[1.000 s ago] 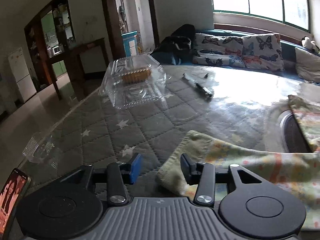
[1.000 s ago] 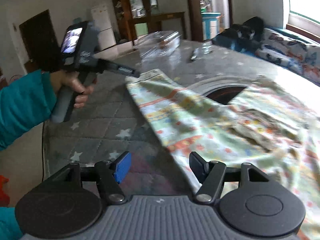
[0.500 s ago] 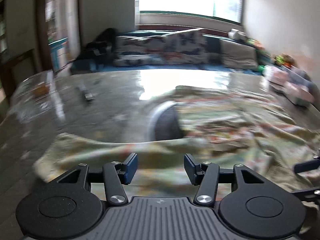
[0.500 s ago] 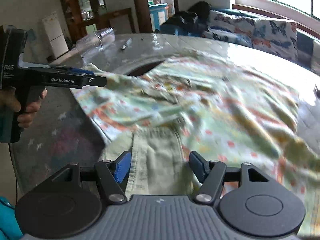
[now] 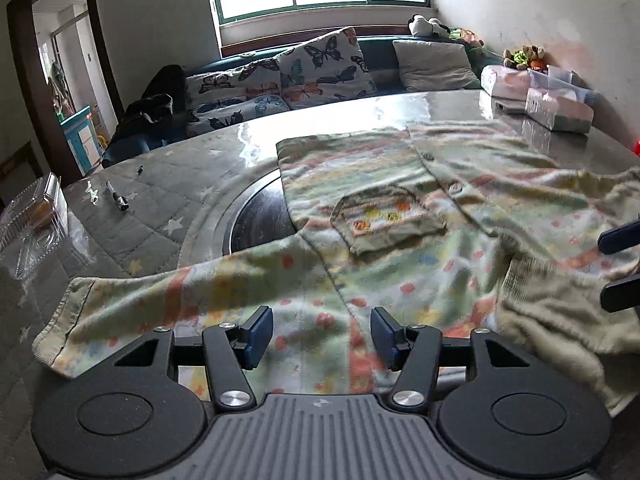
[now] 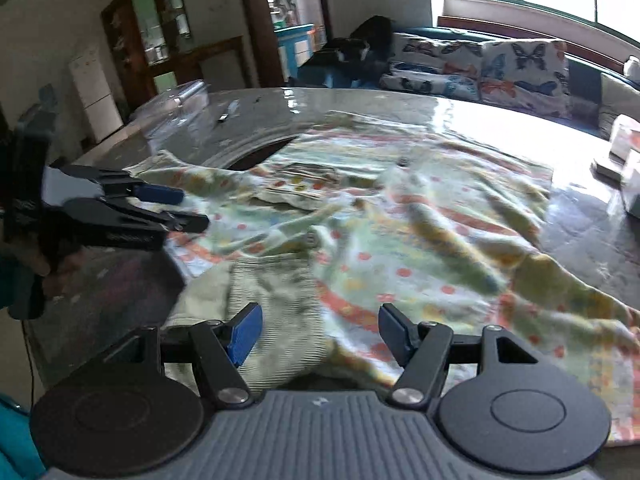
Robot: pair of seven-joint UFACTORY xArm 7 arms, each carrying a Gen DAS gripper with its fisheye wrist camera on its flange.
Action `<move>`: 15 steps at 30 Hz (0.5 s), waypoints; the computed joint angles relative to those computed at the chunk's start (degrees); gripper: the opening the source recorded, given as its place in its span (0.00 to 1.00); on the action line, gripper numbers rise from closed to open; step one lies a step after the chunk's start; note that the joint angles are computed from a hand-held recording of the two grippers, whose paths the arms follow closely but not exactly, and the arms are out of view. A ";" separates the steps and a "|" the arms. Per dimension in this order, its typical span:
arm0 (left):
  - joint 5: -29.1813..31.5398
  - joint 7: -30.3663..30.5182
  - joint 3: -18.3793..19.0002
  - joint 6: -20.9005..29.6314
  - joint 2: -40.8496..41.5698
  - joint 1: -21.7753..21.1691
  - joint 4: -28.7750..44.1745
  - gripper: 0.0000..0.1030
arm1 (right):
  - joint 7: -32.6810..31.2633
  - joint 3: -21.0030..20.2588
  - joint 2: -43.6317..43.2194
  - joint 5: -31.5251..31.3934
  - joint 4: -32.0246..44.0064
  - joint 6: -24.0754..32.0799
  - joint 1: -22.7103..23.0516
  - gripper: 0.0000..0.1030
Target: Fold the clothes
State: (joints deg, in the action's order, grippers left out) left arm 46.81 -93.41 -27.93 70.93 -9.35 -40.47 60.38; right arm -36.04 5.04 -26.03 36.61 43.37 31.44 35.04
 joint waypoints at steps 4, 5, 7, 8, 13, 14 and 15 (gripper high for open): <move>2.99 0.24 0.73 -2.86 2.06 0.57 2.33 0.56 | 1.79 0.25 0.48 -1.36 -0.78 -0.33 -1.36 0.64; 3.58 0.06 1.12 -3.94 2.82 0.67 2.82 0.56 | 2.08 0.25 0.34 -1.49 -1.07 -0.42 -1.45 0.64; 4.73 -0.24 1.91 -5.55 4.54 0.66 3.86 0.56 | 2.27 -0.08 -0.55 -1.29 -1.80 -0.70 -1.37 0.64; 4.97 -0.26 2.37 -6.20 5.37 0.53 4.29 0.56 | 2.36 -0.29 -1.02 -1.19 -2.13 -0.88 -1.33 0.64; 4.86 1.22 4.24 -8.42 8.59 -0.94 5.72 0.56 | 4.22 -1.35 -3.93 -1.08 -4.22 -2.15 -1.86 0.64; 4.84 1.61 4.55 -8.24 8.85 -1.33 5.84 0.56 | 4.70 -1.57 -4.40 -1.20 -4.58 -2.41 -2.00 0.64; 4.59 1.82 4.85 -8.06 8.83 -1.65 5.93 0.56 | 5.30 -1.82 -4.99 -1.36 -5.07 -2.79 -2.27 0.64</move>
